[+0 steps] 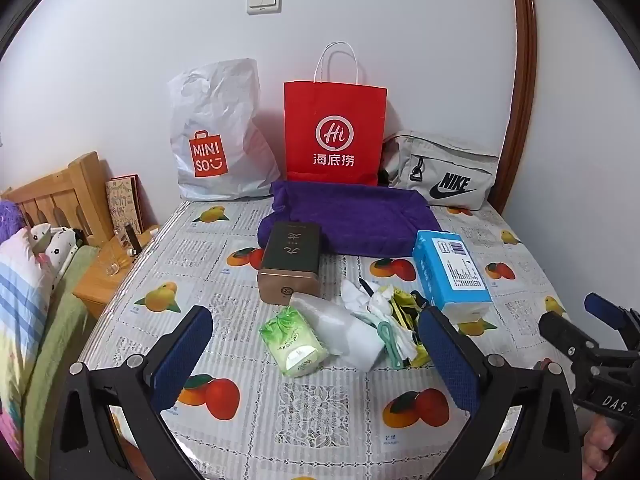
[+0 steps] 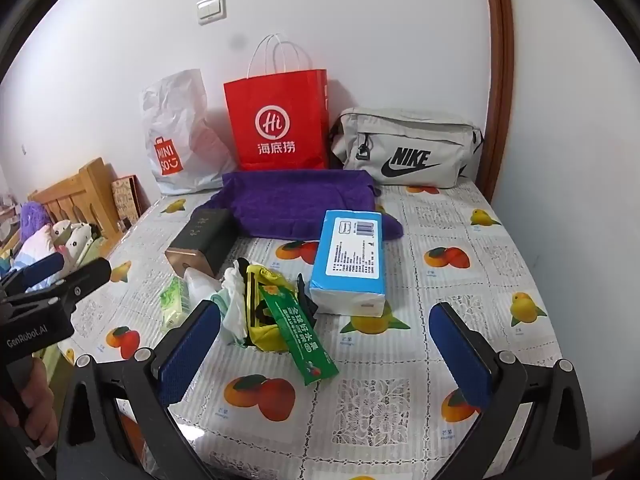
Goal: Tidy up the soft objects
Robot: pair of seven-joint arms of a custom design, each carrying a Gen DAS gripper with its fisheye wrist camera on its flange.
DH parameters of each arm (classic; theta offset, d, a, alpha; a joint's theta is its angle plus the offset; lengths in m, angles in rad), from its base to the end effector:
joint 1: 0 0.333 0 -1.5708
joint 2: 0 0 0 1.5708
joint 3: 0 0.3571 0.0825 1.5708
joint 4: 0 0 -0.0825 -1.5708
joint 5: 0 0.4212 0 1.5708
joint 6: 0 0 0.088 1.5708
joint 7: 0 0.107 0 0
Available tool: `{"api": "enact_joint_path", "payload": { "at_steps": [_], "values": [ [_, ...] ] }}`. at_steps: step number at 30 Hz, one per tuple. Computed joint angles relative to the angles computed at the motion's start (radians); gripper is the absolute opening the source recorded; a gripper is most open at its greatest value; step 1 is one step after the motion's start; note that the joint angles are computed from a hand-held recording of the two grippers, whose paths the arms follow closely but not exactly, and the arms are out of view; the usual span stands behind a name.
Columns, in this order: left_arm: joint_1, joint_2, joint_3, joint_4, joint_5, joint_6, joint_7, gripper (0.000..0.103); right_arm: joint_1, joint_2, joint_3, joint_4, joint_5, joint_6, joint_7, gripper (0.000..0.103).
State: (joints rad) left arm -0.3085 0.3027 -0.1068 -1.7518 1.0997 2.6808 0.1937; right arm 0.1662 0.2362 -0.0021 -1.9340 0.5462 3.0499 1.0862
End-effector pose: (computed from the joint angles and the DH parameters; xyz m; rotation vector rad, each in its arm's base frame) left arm 0.6530 -0.3095 0.4782 -1.7593 1.5639 -0.8031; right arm 0.6876 0.0730 0.4817 -1.7530 1.5427 -0.6542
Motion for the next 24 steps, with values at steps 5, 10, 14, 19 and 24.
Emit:
{"api": "enact_joint_path", "payload": {
  "at_steps": [5,10,14,19,24],
  "values": [
    [-0.002,0.002,0.0,0.004,0.007,0.004,0.005,0.103,0.013,-0.013,-0.013,-0.006,-0.02,-0.013,0.03,0.103],
    [-0.006,-0.004,-0.002,0.004,0.003,-0.003,0.003,0.103,-0.039,-0.019,0.038,-0.003,0.082,-0.022,-0.056,0.103],
    [-0.002,-0.009,-0.002,0.001,0.002,0.004,0.008,0.103,-0.028,-0.031,0.031,-0.018,0.086,-0.007,-0.062,0.103],
    [0.0,-0.014,-0.002,-0.006,0.006,0.008,0.003,0.103,-0.021,-0.036,0.024,-0.02,0.084,-0.009,-0.06,0.103],
    [0.002,-0.024,-0.006,-0.014,0.011,0.004,0.0,0.103,-0.022,-0.04,0.028,-0.022,0.092,-0.008,-0.071,0.103]
  ]
}}
